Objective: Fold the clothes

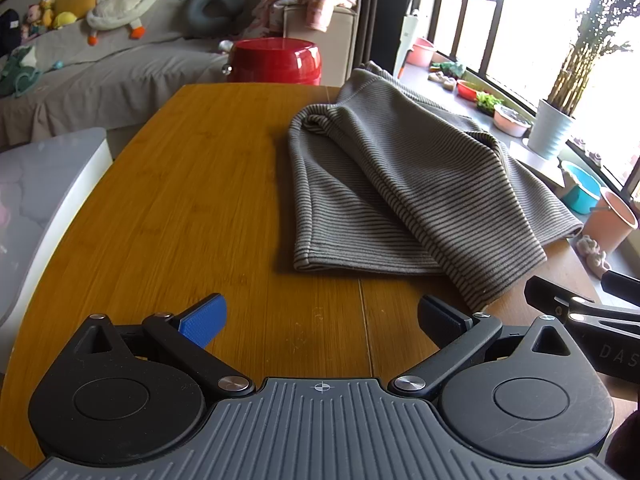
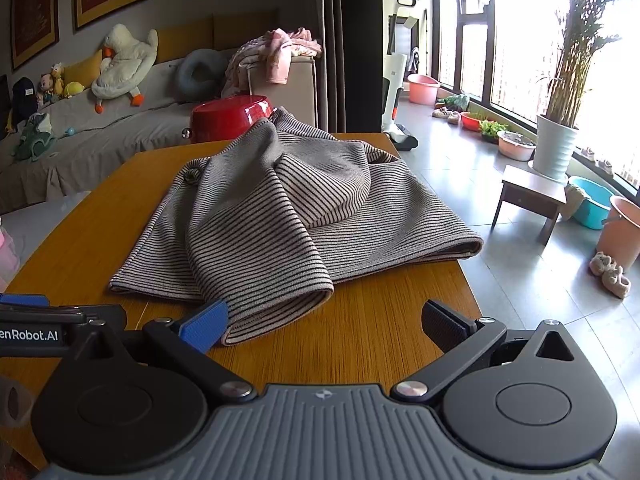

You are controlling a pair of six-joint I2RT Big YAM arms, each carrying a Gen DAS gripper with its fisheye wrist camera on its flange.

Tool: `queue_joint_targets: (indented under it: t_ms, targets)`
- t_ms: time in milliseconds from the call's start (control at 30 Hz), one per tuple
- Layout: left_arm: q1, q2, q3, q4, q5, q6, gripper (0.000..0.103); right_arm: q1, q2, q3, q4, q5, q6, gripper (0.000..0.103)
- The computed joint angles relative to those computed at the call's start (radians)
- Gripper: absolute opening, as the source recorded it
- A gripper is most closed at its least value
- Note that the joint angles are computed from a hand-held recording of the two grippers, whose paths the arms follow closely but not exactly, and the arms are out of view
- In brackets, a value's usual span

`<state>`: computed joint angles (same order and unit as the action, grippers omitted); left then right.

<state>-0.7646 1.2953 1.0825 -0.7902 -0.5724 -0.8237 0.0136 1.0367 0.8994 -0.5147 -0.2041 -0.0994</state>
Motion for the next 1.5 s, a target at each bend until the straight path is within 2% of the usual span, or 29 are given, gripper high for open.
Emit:
queue_joint_targets:
  t_ms: [1300, 1433, 1500]
  targets:
    - [-0.002, -0.006, -0.009, 0.004, 0.002, -0.001, 0.103, 0.002, 0.003, 0.001, -0.006, -0.001, -0.003, 0.103]
    - [0.006, -0.008, -0.011, 0.011, 0.011, 0.009, 0.103, -0.005, 0.013, 0.005, 0.004, -0.016, -0.01, 0.103]
    - [0.019, -0.011, -0.018, 0.045, 0.032, 0.045, 0.103, -0.02, 0.022, 0.009, 0.024, -0.055, 0.002, 0.103]
